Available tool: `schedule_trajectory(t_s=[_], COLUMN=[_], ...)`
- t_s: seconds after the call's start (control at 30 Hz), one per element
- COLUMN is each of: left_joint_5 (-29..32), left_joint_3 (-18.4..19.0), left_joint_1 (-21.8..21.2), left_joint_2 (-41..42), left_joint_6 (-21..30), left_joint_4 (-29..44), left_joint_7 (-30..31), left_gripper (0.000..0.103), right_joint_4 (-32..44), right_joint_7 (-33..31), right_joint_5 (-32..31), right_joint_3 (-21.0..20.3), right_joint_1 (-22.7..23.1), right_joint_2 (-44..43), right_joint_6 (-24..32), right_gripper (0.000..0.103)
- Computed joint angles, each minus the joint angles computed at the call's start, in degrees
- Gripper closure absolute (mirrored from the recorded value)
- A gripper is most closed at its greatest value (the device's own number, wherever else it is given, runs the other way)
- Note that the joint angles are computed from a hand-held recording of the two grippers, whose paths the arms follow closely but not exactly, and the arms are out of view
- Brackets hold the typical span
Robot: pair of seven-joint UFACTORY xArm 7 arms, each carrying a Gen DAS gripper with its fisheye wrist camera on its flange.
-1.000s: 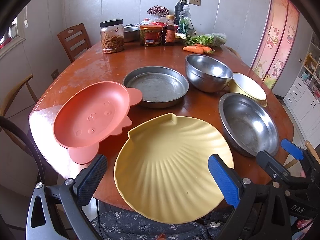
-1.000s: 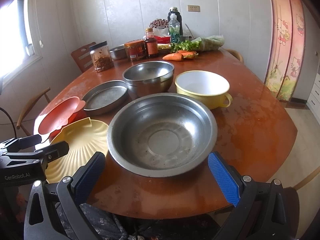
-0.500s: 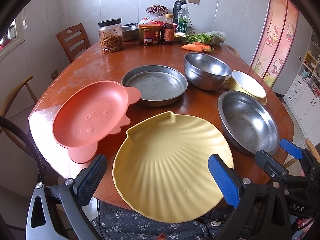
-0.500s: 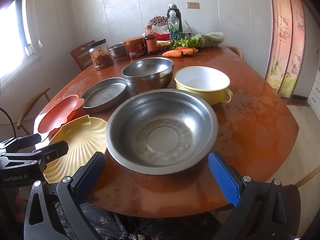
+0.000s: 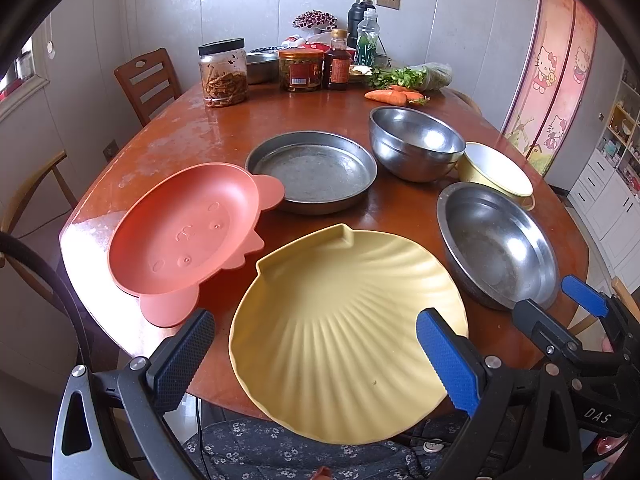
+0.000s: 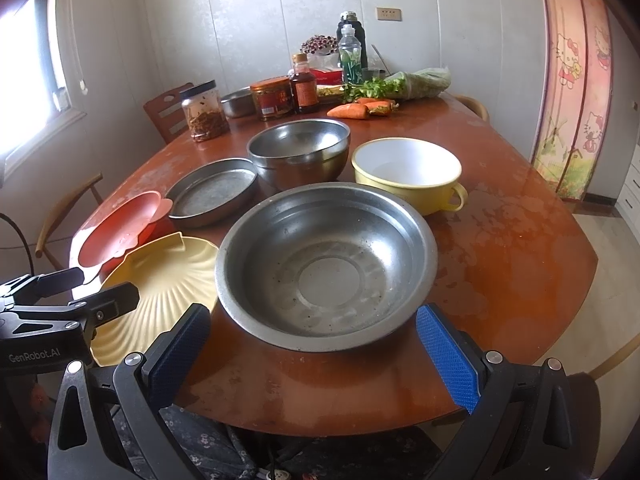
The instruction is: Organize plates and bowls
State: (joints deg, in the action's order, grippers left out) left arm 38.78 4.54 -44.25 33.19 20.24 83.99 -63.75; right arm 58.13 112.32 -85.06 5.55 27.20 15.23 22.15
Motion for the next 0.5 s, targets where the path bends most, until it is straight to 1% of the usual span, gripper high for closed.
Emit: schedule_trajectory(t_s=[0.2,0.5], left_joint_5=[0.0,-0.3], left_joint_3=[0.1,0.0], left_joint_1=[0.0,0.1], left_joint_2=[0.0,-0.2], left_joint_6=[0.0,0.0], left_joint_4=[0.0,-0.1], left_joint_7=[0.1,0.3], left_gripper=[0.002,0.002], right_joint_4=[0.0,0.1], right_joint_7=[-0.1,2.8], right_joint_5=[0.1,-2.9], right_joint_3=[0.0,0.2], right_joint_1=[0.0,-0.4], right_joint_2=[-0.1,-0.2], right_joint_6=[-0.1,-1.3], right_gripper=[0.0,0.0])
